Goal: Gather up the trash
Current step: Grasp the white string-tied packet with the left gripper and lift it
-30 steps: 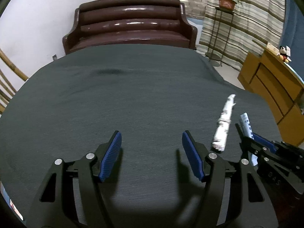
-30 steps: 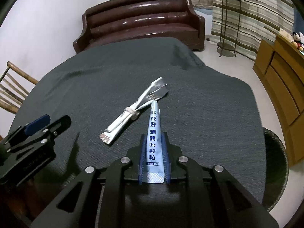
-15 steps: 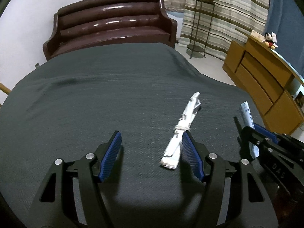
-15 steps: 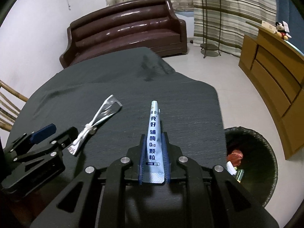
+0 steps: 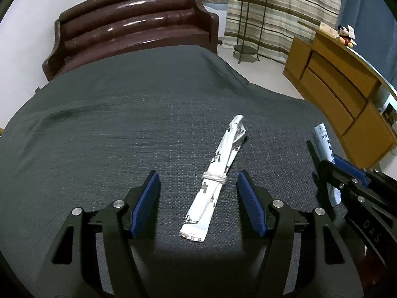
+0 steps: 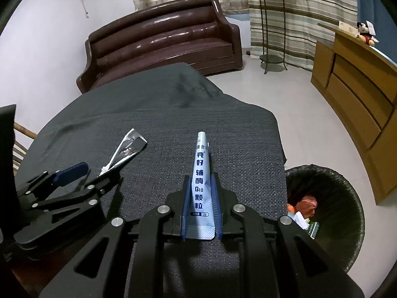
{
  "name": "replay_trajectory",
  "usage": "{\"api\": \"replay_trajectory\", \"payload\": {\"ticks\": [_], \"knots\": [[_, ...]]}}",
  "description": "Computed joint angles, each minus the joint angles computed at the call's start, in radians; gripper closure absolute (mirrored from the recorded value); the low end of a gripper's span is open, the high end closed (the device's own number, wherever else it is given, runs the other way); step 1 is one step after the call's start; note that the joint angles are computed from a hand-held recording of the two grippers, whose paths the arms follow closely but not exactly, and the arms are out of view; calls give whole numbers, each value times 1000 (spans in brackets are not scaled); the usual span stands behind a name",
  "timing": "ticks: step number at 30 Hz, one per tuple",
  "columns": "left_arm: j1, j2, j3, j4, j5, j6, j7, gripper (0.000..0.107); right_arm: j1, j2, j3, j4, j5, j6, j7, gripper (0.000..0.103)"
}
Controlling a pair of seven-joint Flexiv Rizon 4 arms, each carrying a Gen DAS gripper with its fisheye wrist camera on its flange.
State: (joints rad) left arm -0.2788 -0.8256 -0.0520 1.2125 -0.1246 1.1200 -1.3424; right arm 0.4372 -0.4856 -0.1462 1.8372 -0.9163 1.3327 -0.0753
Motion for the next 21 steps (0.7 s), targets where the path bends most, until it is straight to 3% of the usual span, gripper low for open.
{"api": "replay_trajectory", "payload": {"ticks": [10, 17, 21], "knots": [[15, 1, -27, 10, -14, 3, 50, 62, -3, 2, 2, 2, -1, 0, -2, 86], [19, 5, -48, 27, -33, 20, 98, 88, -4, -1, 4, 0, 2, 0, -6, 86], [17, 5, -48, 34, -40, 35, 108, 89, -2, -1, 2, -1, 2, -1, -5, 86]]}}
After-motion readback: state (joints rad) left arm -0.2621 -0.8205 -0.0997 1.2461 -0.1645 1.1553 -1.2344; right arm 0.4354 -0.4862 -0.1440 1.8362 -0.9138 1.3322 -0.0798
